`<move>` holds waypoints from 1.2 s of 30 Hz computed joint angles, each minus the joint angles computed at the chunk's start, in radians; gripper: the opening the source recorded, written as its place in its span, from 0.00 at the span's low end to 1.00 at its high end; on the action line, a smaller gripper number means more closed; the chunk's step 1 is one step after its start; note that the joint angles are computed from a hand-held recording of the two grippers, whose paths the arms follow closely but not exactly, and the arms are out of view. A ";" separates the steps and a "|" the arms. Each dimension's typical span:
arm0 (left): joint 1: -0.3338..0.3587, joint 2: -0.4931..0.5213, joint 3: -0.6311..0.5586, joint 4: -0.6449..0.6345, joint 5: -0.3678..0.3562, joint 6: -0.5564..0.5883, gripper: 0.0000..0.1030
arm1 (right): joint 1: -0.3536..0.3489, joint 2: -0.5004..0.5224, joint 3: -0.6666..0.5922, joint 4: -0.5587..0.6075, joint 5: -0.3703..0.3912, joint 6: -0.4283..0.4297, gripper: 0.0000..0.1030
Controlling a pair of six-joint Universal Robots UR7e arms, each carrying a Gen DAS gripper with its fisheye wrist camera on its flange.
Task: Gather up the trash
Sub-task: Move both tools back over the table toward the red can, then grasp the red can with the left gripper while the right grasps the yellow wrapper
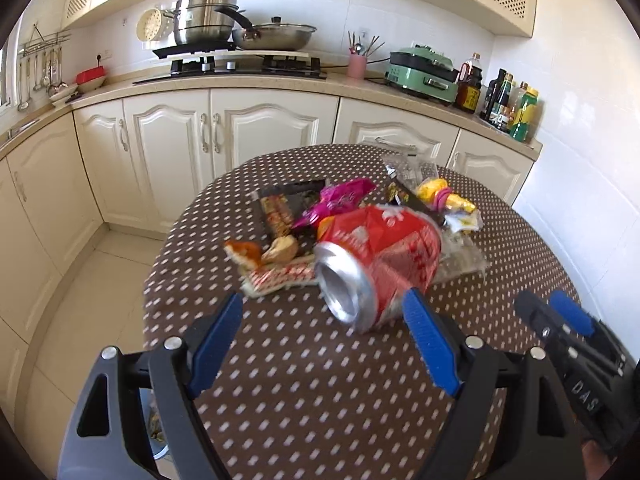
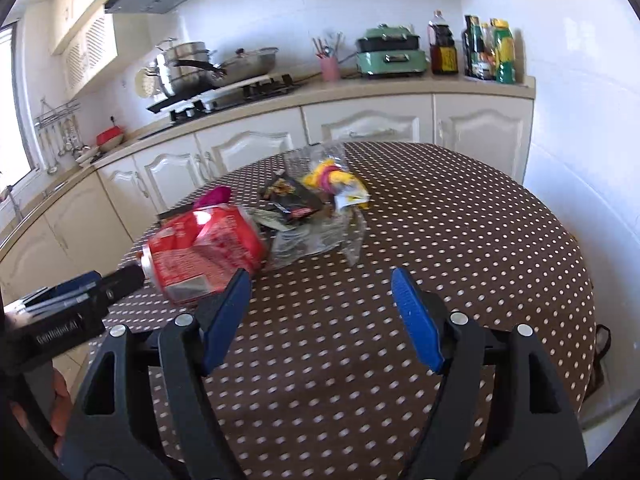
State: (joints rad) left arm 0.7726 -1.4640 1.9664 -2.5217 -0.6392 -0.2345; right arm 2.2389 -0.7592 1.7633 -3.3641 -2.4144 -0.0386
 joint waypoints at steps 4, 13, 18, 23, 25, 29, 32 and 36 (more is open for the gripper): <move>0.031 0.062 -0.065 0.048 -0.021 -0.022 0.78 | -0.040 -0.046 0.002 0.122 0.089 0.088 0.70; 0.062 0.101 -0.107 0.050 -0.115 0.012 0.24 | -0.060 -0.027 -0.067 0.173 0.061 0.069 0.71; 0.047 0.057 -0.067 -0.031 -0.133 0.038 0.21 | -0.068 0.005 -0.135 0.188 0.021 0.029 0.71; 0.023 0.030 -0.049 -0.125 -0.112 0.080 0.21 | -0.076 0.075 -0.261 0.217 -0.026 -0.080 0.71; 0.008 0.030 -0.043 -0.178 -0.053 0.105 0.21 | -0.083 0.118 -0.335 0.248 -0.067 -0.125 0.71; -0.005 0.041 -0.048 -0.268 0.039 0.160 0.21 | -0.113 0.166 -0.435 0.333 -0.069 -0.163 0.71; 0.002 0.045 -0.060 -0.290 0.062 0.174 0.21 | -0.132 0.180 -0.470 0.401 -0.059 -0.146 0.26; 0.010 0.034 -0.061 -0.296 0.071 0.178 0.21 | -0.141 0.158 -0.439 0.402 -0.018 -0.125 0.07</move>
